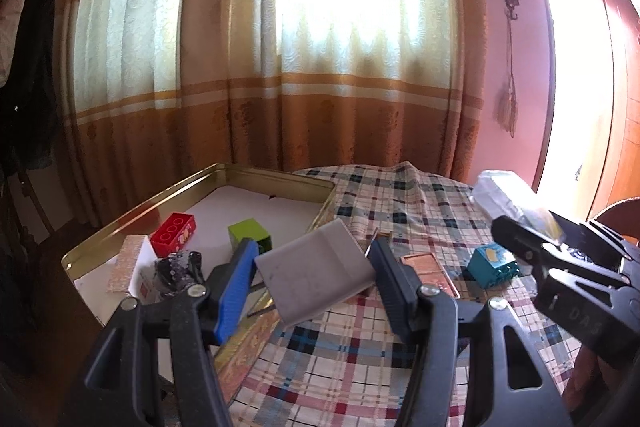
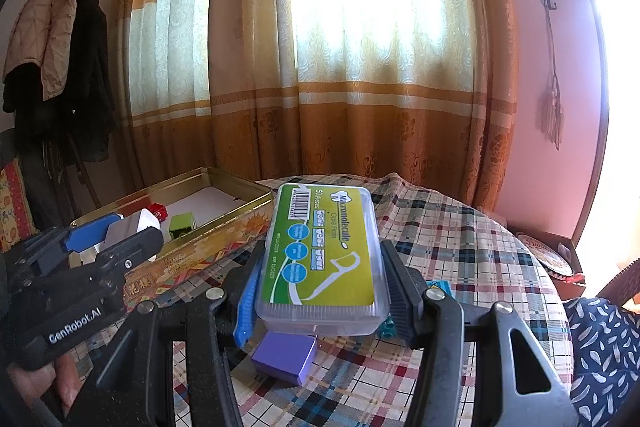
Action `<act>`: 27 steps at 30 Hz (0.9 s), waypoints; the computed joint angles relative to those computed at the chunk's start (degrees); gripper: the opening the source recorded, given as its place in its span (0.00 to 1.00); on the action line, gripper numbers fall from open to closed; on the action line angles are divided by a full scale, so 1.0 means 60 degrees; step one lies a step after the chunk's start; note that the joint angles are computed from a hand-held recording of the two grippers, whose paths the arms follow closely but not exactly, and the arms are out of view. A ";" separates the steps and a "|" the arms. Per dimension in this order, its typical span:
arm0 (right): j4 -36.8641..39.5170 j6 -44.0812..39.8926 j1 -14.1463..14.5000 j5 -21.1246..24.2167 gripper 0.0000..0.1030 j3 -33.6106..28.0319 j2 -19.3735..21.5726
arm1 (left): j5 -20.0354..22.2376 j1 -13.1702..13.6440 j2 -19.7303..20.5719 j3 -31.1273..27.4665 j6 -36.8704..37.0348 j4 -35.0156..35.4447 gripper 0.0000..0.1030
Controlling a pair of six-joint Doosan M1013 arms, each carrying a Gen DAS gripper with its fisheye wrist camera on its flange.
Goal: Organize rigid objects
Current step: 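Lift and carry the white block and green floss box toward the gold tray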
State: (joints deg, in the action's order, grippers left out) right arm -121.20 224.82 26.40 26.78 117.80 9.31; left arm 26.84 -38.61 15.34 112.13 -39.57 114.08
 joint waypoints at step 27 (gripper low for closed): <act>-0.1419 0.1078 0.0336 0.0085 0.54 -0.0039 0.0110 | 0.0281 0.0365 -0.0176 0.0305 -0.0835 0.0393 0.57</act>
